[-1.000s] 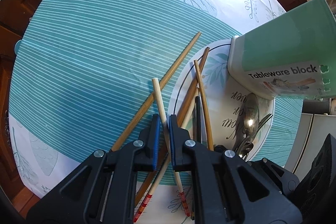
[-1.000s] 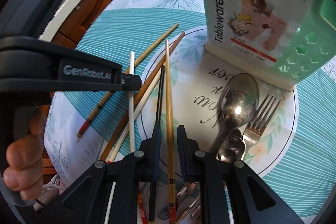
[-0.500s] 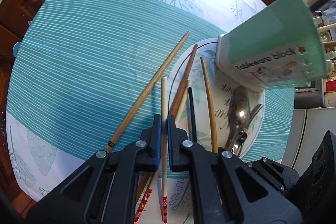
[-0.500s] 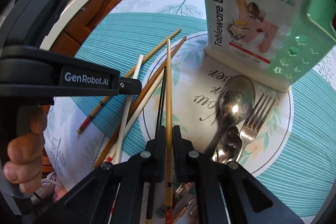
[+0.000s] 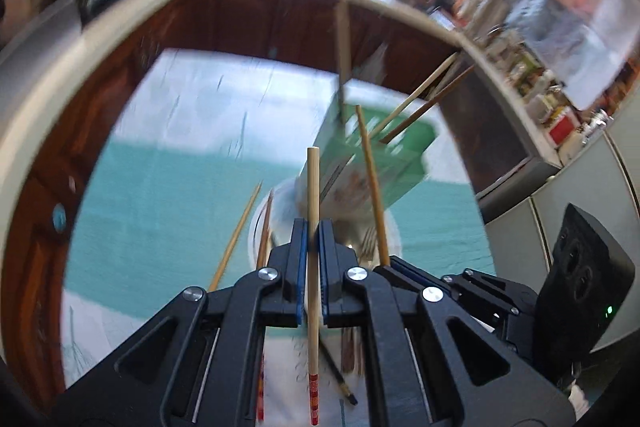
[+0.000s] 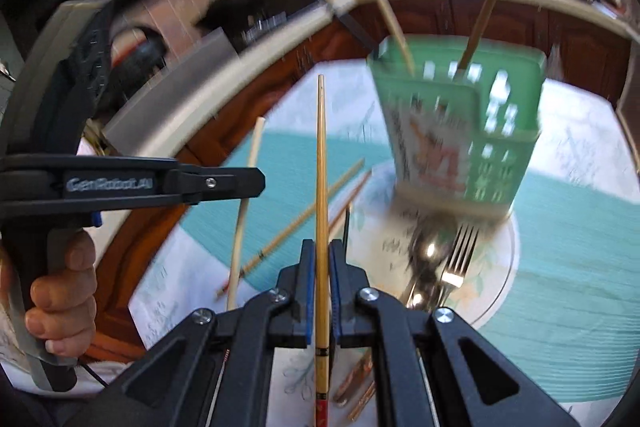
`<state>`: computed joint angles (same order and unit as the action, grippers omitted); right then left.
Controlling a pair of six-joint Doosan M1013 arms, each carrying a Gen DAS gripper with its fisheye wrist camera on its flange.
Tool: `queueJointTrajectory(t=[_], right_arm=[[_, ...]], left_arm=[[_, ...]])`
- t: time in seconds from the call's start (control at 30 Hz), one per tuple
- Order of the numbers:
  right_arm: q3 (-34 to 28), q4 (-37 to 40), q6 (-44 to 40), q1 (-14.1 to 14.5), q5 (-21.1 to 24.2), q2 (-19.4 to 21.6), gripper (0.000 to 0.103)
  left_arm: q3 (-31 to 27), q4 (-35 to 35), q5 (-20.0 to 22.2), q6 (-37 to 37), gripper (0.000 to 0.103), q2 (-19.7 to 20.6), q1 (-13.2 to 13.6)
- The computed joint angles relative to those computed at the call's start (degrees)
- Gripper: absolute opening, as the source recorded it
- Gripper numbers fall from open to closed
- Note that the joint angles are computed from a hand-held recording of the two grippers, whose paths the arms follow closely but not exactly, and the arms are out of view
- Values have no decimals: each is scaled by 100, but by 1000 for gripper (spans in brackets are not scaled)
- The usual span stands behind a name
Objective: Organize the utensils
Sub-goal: 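Lift both held chopsticks upright and carry them over the green holder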
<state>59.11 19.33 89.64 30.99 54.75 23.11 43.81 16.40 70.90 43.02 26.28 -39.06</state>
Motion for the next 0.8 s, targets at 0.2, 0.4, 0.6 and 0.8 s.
queueJointTrajectory(t=[0.2, 0.4, 0.6, 0.8], right_arm=[[165, -291, 266, -58, -1662, -219, 6], [69, -510, 390, -143, -3172, -131, 6], [-60, -908, 307, -146, -3971, 115, 6], [-79, -1972, 1139, -139, -4194, 309, 6]], left_arm=[[-637, 1332, -522, 193, 3, 162, -231], [-1839, 2302, -717, 90, 3, 738, -234], [-3025, 2571, -750, 270, 3, 1437, -126], [-3290, 2740, -1014, 146, 3, 1759, 20]])
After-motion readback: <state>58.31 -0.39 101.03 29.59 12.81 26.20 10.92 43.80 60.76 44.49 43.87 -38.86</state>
